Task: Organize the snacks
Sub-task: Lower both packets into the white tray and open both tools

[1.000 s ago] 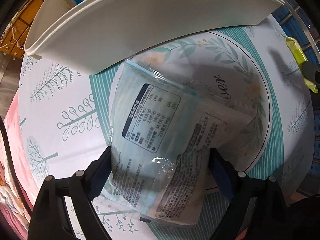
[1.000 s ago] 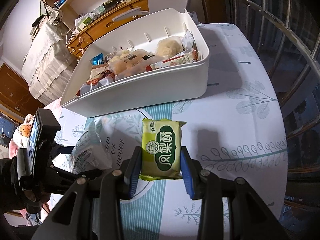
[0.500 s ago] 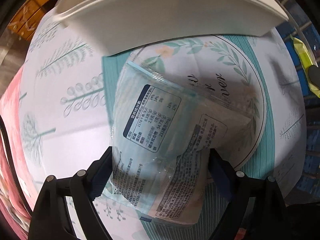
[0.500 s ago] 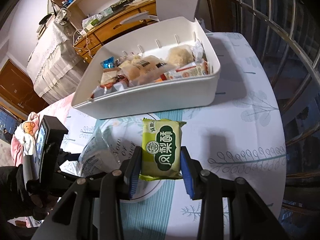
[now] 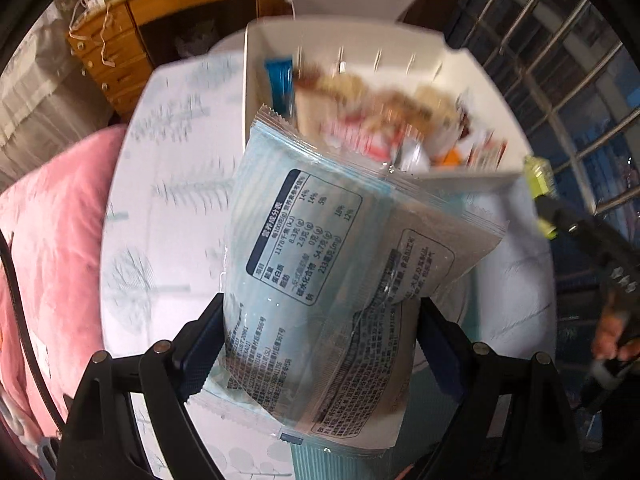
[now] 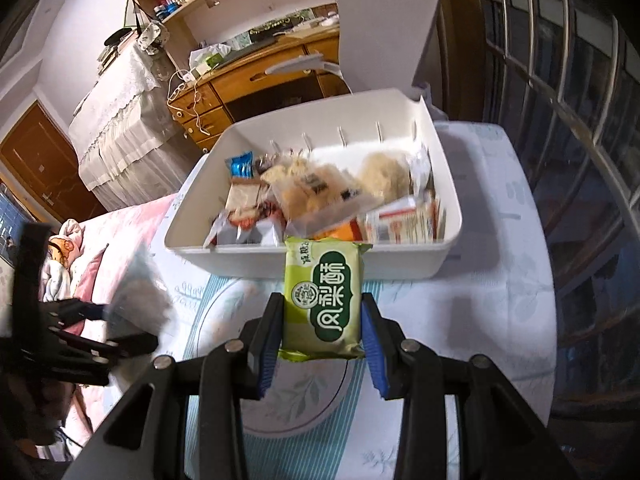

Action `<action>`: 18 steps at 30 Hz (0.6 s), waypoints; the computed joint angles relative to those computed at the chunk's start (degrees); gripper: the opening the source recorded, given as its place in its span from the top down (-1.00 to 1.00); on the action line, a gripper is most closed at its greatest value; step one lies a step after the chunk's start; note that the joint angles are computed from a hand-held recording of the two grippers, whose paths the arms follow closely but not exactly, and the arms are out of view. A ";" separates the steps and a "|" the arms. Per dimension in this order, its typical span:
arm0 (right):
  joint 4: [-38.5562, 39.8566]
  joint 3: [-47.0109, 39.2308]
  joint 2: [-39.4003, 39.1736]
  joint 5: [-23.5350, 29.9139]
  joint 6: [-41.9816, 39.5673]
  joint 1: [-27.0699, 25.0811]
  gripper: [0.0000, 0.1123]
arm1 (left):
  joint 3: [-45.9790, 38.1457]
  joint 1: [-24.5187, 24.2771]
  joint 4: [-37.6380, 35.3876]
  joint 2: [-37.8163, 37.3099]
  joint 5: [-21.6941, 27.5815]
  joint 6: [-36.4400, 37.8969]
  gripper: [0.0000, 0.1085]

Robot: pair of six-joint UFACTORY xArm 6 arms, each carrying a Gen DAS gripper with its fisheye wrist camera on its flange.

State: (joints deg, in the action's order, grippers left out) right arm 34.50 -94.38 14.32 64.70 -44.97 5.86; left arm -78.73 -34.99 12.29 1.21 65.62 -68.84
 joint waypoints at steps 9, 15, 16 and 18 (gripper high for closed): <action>1.86 -8.97 5.94 -4.29 0.24 1.53 0.33 | -12.92 5.81 1.09 5.97 1.12 7.04 -0.65; 2.02 -14.59 9.73 -6.65 0.65 2.65 0.33 | -28.32 8.48 4.07 15.19 5.80 12.68 -0.66; 2.02 -15.37 10.23 -7.02 0.73 2.87 0.33 | -30.25 8.79 4.34 16.29 6.13 12.95 -0.66; 2.00 -18.40 12.25 -7.98 1.51 3.29 0.33 | -33.59 9.87 4.46 18.53 5.39 13.17 -0.67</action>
State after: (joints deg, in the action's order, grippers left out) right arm 36.50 -112.78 26.57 56.72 -43.46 9.15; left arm -112.32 -25.12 16.75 19.75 71.01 -55.67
